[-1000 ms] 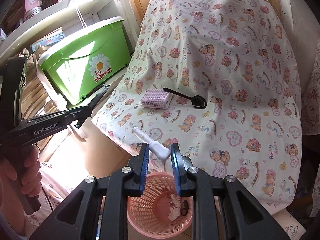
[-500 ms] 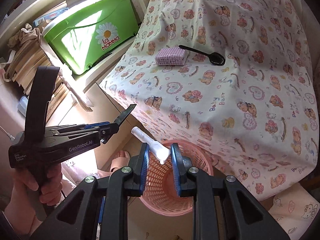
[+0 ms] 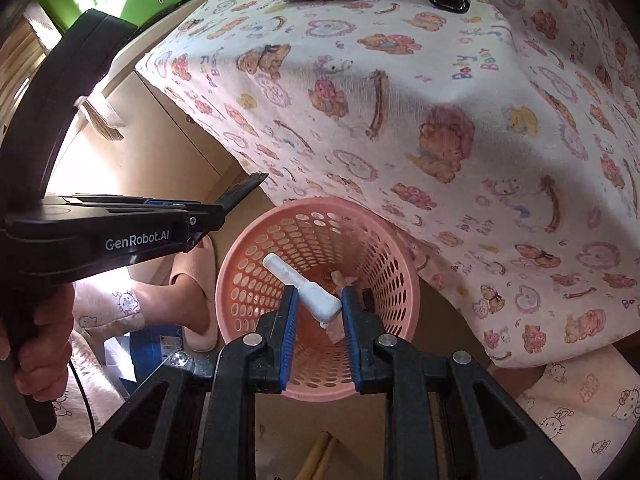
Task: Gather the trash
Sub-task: 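Open both tools to drop the packet and marker into the wastebasket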
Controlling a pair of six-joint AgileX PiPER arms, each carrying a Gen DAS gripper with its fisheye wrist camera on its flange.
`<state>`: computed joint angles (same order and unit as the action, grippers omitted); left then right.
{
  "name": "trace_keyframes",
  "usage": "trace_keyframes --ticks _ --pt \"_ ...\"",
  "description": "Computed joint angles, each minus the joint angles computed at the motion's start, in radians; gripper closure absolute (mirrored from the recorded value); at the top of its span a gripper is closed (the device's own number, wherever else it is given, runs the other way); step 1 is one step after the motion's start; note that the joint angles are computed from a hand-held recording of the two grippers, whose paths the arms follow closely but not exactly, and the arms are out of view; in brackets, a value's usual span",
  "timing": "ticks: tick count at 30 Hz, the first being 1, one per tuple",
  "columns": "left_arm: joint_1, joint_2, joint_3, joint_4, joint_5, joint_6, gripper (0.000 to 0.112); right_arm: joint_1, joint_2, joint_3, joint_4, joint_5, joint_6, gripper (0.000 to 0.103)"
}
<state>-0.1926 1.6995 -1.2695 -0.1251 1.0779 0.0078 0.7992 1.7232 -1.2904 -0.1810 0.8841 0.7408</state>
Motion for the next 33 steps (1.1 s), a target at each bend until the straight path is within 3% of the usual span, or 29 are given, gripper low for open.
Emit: trace_keyframes --ticks 8,12,19,26,33 --pt "-0.032 0.153 -0.059 0.014 0.038 -0.022 0.096 -0.023 0.1 0.021 0.055 -0.076 -0.035 0.079" --pt "-0.033 0.185 -0.027 0.059 0.007 -0.025 0.095 -0.044 0.124 0.032 0.107 -0.099 -0.073 0.079" --pt "0.0 0.215 0.0 0.005 -0.008 -0.009 0.096 -0.05 0.146 0.032 0.12 -0.091 -0.097 0.079" --pt "0.01 0.191 0.001 0.015 -0.002 -0.026 0.08 -0.07 0.159 0.037 0.162 -0.094 -0.121 0.078" --pt "0.022 0.097 0.033 0.05 -0.012 -0.069 0.078 -0.078 0.12 0.046 0.152 -0.097 -0.098 0.057"
